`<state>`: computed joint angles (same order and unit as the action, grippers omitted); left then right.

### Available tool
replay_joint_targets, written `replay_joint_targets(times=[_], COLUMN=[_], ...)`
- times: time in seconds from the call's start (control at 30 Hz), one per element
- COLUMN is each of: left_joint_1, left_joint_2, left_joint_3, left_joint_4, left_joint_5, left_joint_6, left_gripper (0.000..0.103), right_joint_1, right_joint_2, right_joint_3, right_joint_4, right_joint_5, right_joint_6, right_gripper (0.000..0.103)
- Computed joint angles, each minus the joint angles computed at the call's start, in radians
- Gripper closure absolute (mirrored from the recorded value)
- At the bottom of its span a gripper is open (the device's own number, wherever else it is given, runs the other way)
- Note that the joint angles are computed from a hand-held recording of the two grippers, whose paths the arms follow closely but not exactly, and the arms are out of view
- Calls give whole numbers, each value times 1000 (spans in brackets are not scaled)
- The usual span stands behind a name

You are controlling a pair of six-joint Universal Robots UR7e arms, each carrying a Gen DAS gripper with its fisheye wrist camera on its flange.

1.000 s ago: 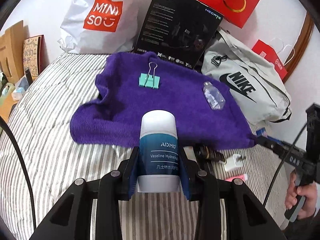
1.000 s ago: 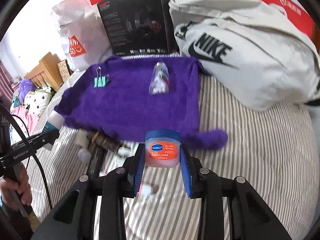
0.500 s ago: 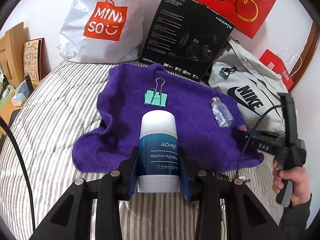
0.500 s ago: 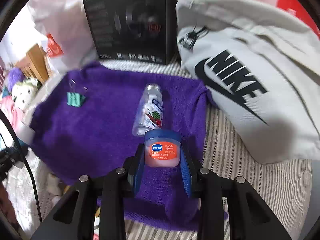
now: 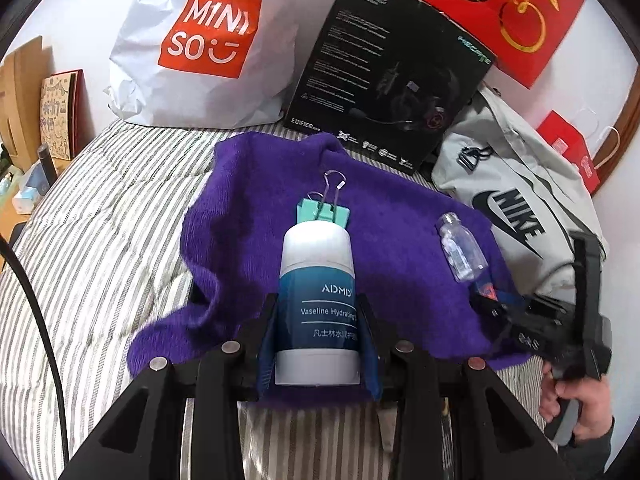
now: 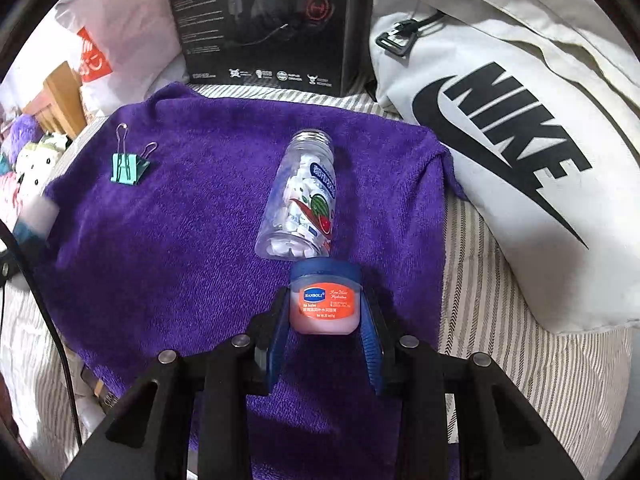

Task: Organize rigid objects
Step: 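Place the Vaseline jar beside the mint bottle with the right gripper while the left carries the stick, then lower the ADMD stick onto the towel beside the clip and open the left gripper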

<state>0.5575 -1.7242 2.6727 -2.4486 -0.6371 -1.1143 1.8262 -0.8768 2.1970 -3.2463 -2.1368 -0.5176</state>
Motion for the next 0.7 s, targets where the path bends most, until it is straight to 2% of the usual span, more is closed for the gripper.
replay_joint_targets(times=[0.1, 0.2, 0.27, 0.33, 0.53, 0.6, 0.7], left_joint_1=[38, 76, 88, 102, 112, 119, 108], left_joint_2=[51, 103, 134, 155, 215, 236, 261], left_joint_3=[-15, -29, -48, -68, -114, -119, -123], left_joint_4=[-51, -107, -93, -70, 16, 4, 35], left_joint_5=[14, 14, 35, 47, 74, 61, 83], left_joint_6=[34, 69, 89, 95, 92, 109, 84], left_gripper=[69, 69, 69, 69, 69, 69, 69], right_joint_1=[-6, -1, 6, 18, 26, 24, 24], right_joint_2=[-19, -48, -74, -100, -193, -211, -246], right_joint_3=[7, 29, 52, 82, 155, 167, 191], right_joint_4=[29, 44, 42, 11, 19, 27, 48], right_joint_5=[16, 14, 15, 9, 38, 48, 53], right_joint_6=[-4, -3, -2, -6, 27, 43, 68], right_gripper=[67, 60, 58, 46, 44, 44, 44])
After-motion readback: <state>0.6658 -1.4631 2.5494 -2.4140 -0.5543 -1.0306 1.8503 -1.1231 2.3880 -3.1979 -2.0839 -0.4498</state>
